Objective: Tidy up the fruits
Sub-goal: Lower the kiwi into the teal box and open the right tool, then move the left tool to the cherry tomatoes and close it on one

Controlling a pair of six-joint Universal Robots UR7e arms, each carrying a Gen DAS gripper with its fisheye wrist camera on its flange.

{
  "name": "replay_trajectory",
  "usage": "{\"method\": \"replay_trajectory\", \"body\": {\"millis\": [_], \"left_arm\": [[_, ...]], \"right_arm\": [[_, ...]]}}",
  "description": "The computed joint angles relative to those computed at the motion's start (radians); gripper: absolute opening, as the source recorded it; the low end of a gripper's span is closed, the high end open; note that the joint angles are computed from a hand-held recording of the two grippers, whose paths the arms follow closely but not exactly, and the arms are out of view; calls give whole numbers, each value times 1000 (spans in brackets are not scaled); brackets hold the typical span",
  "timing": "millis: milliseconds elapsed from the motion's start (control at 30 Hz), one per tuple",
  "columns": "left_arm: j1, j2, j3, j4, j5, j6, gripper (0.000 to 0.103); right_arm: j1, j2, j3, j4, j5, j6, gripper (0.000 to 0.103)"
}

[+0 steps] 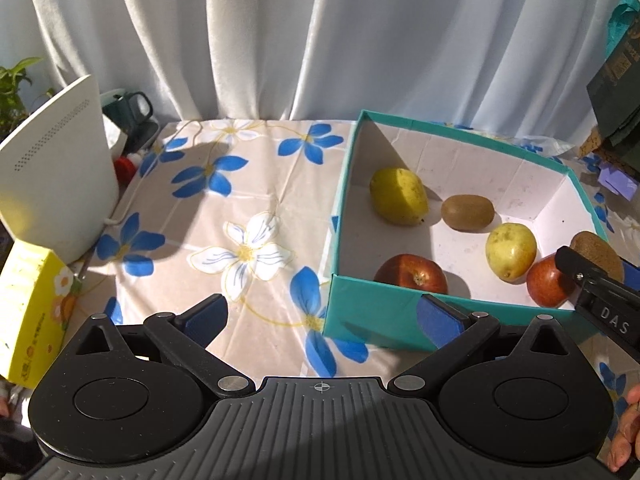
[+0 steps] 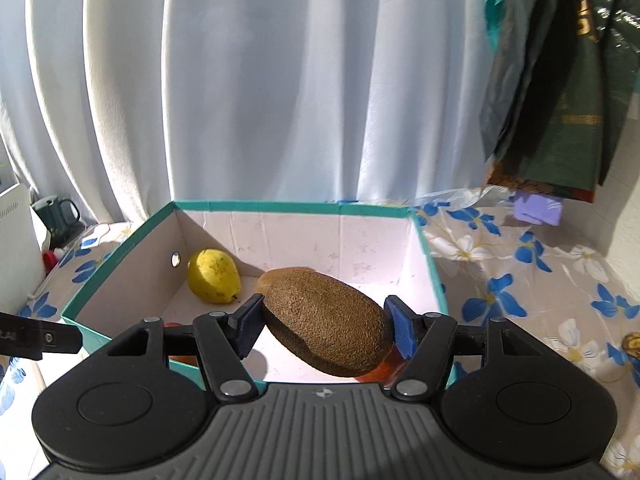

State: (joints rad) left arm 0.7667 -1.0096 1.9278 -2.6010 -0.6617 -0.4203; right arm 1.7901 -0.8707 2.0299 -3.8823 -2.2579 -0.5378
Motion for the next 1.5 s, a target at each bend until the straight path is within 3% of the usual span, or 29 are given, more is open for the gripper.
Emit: {"method": "replay_trajectory", "body": {"millis": [300, 500, 833, 1000, 1033, 1200, 1367, 1500], "left_arm": [[12, -1, -11, 59, 9, -53, 103], [17, 7, -23, 82, 2, -58, 103], [15, 16, -29, 86, -6, -40, 103], [11, 15, -24, 82, -8, -31, 103], [9, 13, -21, 78, -8, -28, 103], [3, 8, -12, 72, -10, -20, 103], [-6, 8, -2, 70, -26, -2, 103], [-23, 12, 13, 59, -23, 24, 103]], "right_arm": [[-27, 11, -25, 131, 2, 41, 65], [-40, 1, -28, 166, -7, 89, 65], [-37, 16, -49, 174, -32, 69, 65], [-35, 14, -55, 184, -56, 81, 75], [-34, 11, -53, 180, -59, 84, 76], [-12, -20, 2, 93, -49, 55, 101], [24, -44, 87, -87, -25, -6, 103], [47, -63, 145, -132, -45, 37, 103]]}}
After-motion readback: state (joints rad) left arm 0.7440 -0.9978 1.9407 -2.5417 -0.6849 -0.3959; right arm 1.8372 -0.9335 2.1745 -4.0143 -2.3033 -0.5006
